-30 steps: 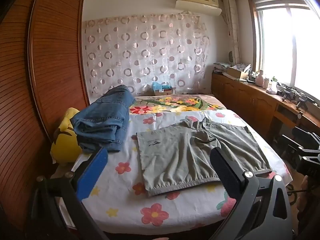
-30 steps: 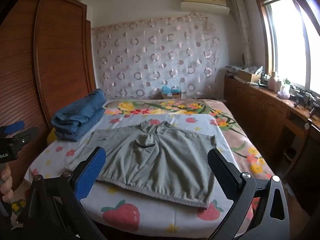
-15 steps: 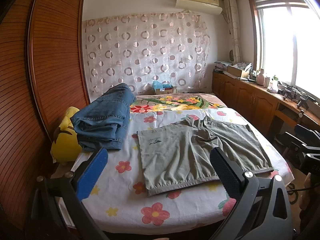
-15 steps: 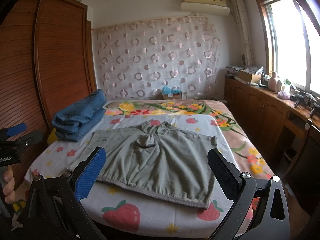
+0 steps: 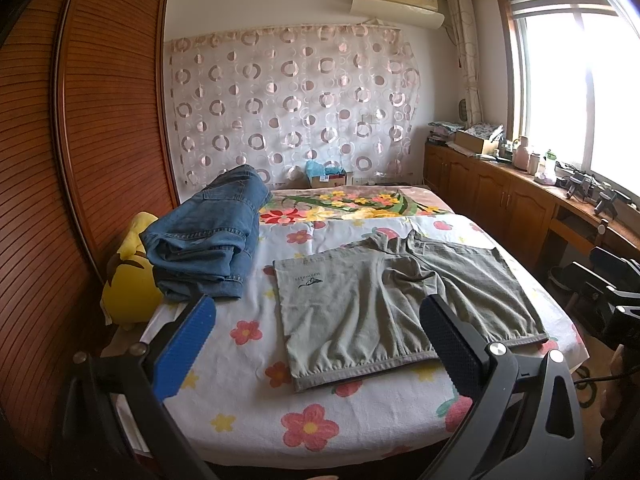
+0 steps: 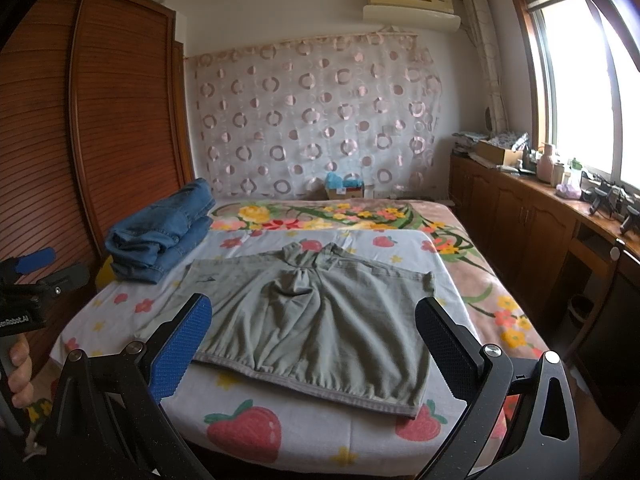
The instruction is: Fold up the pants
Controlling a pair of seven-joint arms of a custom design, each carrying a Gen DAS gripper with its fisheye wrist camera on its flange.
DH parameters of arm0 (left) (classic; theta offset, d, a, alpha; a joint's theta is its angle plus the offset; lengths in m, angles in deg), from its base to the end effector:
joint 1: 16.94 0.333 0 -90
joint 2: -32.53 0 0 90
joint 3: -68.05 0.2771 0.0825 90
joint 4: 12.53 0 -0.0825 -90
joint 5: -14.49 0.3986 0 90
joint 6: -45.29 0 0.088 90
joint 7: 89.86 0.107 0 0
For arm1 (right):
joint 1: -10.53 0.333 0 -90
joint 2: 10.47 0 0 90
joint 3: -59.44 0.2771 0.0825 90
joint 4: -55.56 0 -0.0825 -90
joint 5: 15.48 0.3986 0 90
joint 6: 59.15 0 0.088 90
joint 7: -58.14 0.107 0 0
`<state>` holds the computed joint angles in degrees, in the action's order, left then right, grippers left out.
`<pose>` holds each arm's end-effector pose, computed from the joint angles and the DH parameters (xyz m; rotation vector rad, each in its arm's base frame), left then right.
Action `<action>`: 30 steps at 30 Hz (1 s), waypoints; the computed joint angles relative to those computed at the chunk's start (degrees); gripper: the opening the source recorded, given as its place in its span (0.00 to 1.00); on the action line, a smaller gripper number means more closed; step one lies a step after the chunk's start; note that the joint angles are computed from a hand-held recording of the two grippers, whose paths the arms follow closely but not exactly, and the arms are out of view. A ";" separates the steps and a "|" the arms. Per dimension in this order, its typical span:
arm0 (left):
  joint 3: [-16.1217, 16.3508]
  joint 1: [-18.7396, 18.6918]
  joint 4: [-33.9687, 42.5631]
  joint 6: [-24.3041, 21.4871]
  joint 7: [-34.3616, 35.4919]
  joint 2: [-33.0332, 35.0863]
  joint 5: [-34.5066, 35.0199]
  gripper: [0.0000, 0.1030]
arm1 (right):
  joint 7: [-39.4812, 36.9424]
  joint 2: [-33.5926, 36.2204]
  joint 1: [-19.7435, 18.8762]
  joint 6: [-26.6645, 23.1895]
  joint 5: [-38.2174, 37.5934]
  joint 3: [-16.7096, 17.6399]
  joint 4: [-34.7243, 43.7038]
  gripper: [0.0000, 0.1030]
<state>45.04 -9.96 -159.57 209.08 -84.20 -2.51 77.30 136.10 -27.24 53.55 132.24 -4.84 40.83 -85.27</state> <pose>0.4152 -0.1749 0.4780 -1.6515 1.3590 -0.8442 0.4761 0.1849 0.4958 -1.7016 1.1490 -0.6852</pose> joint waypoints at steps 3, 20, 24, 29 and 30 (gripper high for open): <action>0.09 -0.11 0.02 -0.10 0.08 0.04 -0.03 1.00 | 0.05 -0.01 -0.12 0.04 -0.03 0.12 -0.06 1.00; 0.34 -0.42 0.10 -0.26 0.29 0.21 -0.11 1.00 | 0.66 -0.21 -0.13 0.08 -0.75 -0.02 -0.37 1.00; 0.36 -0.47 0.12 -0.33 0.36 0.21 -0.19 1.00 | 0.60 -0.22 0.03 0.14 -0.73 -0.21 -0.37 1.00; 0.27 -0.31 0.11 -0.25 0.19 0.29 -0.04 1.00 | 0.60 -0.21 -0.10 0.12 -0.65 -0.03 -0.36 1.00; 0.35 -0.42 0.12 -0.29 0.32 0.27 -0.16 1.00 | 0.60 -0.24 0.00 0.09 -0.67 -0.14 -0.37 1.00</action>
<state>45.39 -10.38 -159.45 208.79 -83.89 -2.24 77.14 136.69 -27.48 53.56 132.33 -5.51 40.69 -85.64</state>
